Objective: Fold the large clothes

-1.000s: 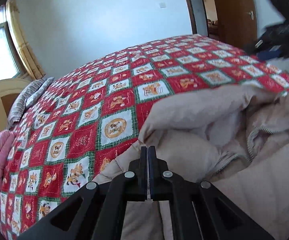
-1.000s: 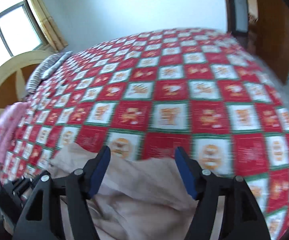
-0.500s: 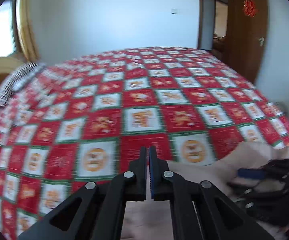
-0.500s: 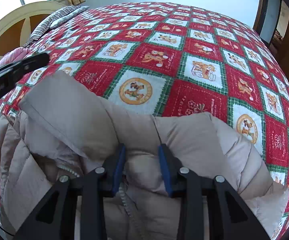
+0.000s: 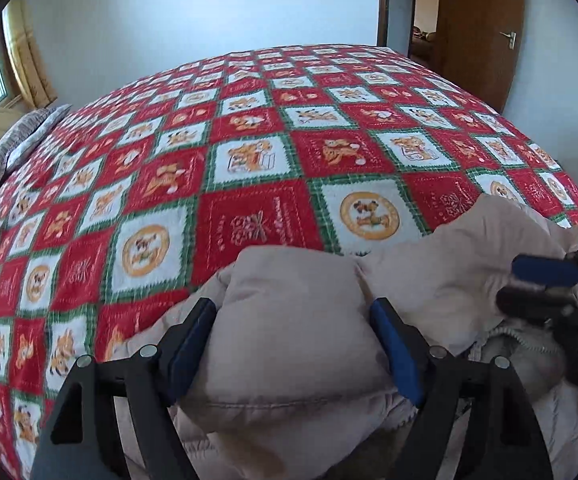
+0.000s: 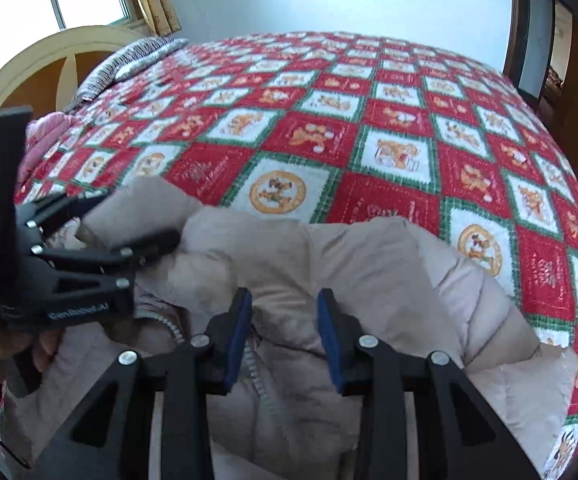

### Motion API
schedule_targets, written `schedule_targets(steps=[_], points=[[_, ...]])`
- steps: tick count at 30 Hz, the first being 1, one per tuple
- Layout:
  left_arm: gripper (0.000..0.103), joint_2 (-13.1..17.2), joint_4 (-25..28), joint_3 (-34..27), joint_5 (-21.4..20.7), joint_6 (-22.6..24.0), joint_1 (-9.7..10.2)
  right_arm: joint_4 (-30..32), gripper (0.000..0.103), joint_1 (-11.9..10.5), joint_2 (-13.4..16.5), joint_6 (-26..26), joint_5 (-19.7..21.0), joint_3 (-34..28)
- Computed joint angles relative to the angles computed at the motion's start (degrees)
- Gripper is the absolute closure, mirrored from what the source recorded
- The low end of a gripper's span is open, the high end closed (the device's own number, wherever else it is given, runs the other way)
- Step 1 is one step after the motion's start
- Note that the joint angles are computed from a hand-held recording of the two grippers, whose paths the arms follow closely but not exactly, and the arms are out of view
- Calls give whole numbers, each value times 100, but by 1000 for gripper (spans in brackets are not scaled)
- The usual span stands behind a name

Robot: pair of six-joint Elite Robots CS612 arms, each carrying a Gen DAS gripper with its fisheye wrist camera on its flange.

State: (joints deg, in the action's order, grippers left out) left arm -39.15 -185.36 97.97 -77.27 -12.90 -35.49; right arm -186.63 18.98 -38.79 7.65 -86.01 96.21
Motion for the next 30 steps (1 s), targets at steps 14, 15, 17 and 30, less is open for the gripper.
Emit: schedule_targets(steps=[14,15,17,30], points=[[13,-141,-1034,188,-440,-166,2,-4,66,-8,135,415,-661,-91],[13,-131,-603,92,-352,-205,-8,-14,66,-7,124,451,-680,-82],[13,-48,89,-57,-78,-386,-11,-11,66,-12,119,485,-747,-71],[6,243,-315,-38,-260,-722,74,-227,66,-38,269,517,-560,-51]])
